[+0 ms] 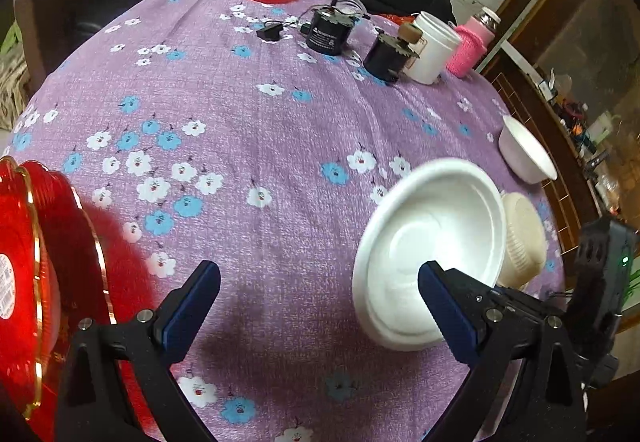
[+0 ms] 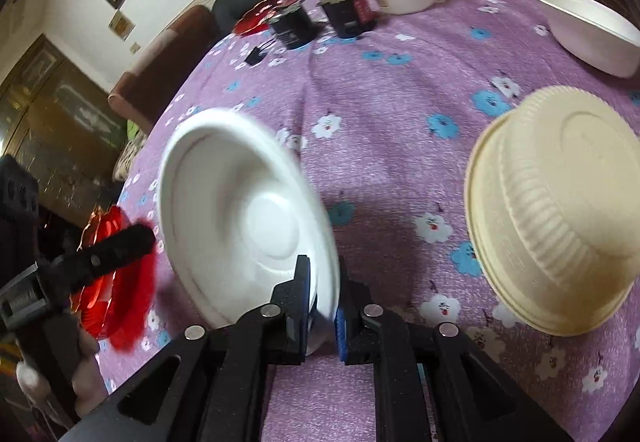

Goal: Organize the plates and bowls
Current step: 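Carry the white bowl with the right gripper over the red plate stack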

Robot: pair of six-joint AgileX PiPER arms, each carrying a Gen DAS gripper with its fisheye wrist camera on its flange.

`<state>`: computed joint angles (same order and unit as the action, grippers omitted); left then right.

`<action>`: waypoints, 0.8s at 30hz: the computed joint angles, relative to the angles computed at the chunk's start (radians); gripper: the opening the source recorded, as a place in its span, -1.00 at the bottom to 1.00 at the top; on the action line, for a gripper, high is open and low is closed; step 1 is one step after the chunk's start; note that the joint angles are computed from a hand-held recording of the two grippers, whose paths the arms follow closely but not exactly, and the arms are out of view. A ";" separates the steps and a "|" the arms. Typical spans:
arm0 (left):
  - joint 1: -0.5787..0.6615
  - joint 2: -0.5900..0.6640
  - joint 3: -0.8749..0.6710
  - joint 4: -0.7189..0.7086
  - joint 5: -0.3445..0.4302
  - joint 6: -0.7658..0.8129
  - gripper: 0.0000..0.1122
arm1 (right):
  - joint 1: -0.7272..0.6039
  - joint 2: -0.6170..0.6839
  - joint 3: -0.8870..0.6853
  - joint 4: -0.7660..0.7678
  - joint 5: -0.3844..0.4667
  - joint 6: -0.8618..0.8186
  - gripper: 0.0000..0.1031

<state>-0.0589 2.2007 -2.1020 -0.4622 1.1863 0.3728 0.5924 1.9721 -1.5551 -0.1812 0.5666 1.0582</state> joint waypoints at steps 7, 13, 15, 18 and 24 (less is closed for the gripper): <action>-0.053 0.013 0.027 0.061 -0.086 -0.047 0.76 | 0.021 -0.011 0.057 -0.141 -0.047 0.179 -0.32; -0.097 0.051 -0.015 0.097 -0.100 -0.077 0.76 | 0.028 -0.031 0.117 -0.325 -0.105 0.373 -0.27; -0.114 0.079 -0.052 0.110 -0.089 -0.085 0.73 | 0.032 -0.034 0.131 -0.370 -0.116 0.408 -0.27; -0.133 0.125 -0.115 0.132 -0.039 -0.095 -0.05 | 0.040 -0.023 0.116 -0.375 -0.103 0.392 -0.45; -0.144 0.065 -0.017 0.112 -0.075 -0.051 -0.54 | 0.068 -0.002 0.083 -0.446 -0.070 0.409 -0.63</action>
<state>-0.2025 2.2654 -2.1193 -0.3503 1.1117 0.3223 0.6602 1.9702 -1.4722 -0.6269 0.4967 1.4672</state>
